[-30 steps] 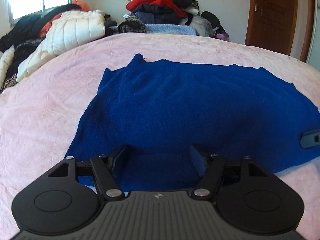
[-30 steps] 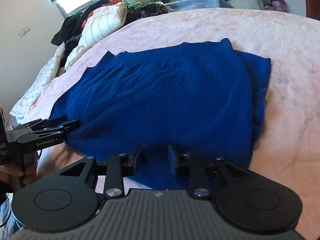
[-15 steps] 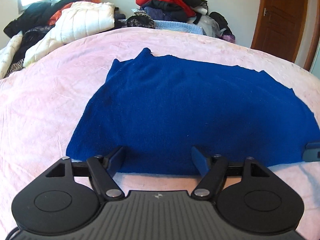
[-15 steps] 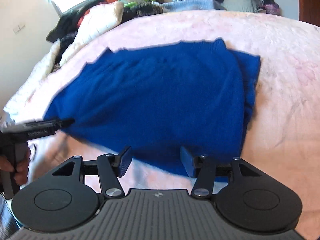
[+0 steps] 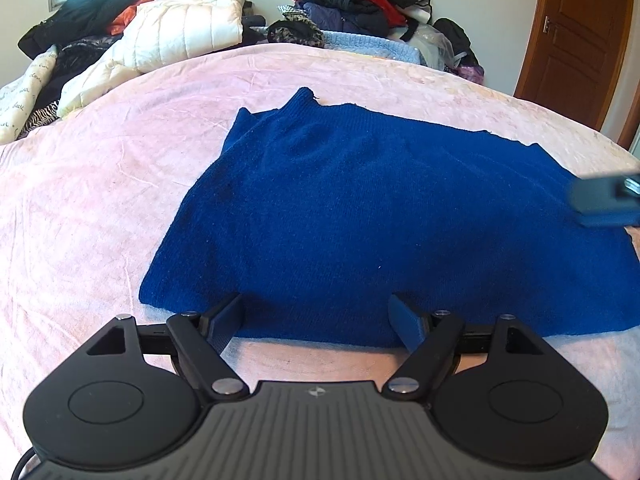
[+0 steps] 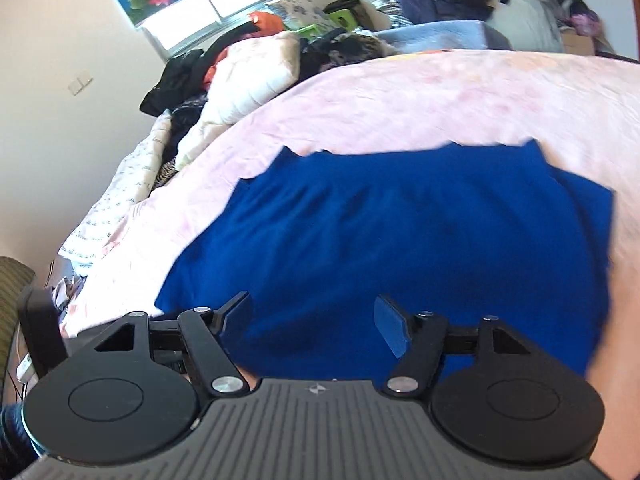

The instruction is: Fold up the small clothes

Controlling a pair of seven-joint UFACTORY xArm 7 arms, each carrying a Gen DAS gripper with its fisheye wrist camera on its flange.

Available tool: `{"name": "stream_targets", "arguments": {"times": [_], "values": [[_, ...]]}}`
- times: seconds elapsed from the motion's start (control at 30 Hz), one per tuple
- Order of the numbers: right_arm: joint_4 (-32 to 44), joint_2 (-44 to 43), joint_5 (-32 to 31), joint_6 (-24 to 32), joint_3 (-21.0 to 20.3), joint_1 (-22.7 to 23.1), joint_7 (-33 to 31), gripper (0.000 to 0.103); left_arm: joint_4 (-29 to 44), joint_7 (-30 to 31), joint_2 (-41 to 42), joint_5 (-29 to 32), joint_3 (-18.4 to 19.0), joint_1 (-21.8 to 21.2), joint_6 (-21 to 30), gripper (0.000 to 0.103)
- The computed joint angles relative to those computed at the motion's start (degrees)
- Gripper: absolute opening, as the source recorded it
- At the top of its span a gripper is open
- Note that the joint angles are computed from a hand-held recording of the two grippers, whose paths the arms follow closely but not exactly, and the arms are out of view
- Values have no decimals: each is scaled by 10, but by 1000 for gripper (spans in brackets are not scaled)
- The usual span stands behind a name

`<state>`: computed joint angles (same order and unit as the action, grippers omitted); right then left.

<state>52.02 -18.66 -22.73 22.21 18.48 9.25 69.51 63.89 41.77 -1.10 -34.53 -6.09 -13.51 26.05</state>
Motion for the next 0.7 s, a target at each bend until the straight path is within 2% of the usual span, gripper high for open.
{"name": "stream_targets", "arguments": {"times": [0.17,0.2,0.23,0.33,0.4,0.43,0.47,0.53,0.6,0.63,0.67,0.7], "values": [[70,112,16,38,-29,30,-34,72,5,14,3,-22,1,3,6,80],[58,106,-13,18,-20,21,-21,76,4,23,3,-31,2,4,7,80],[46,104,-18,-6,-35,35,-17,79,3,34,2,-43,3,4,8,80],[32,80,-19,-3,-36,41,13,80,-2,33,-8,-86,10,11,17,80],[6,45,-23,-16,-30,32,59,78,-1,1,-20,-134,22,20,37,80],[-13,23,-48,-38,-16,16,92,78,-3,-23,-25,-164,31,27,50,81],[-28,3,-77,-55,5,-8,127,78,-2,-57,-28,-196,41,35,73,81],[-60,-36,-109,-79,41,-50,181,83,14,-136,-18,-251,63,58,152,81],[-79,-50,-98,-77,55,-63,193,88,28,-221,-1,-270,66,77,187,81],[-85,-44,-75,-69,45,-51,181,88,35,-241,7,-280,64,83,196,81],[-92,-38,-75,-78,54,-59,193,86,42,-259,14,-290,60,87,197,81],[-105,-49,-100,-104,81,-92,216,89,50,-272,22,-298,56,90,198,81]]}}
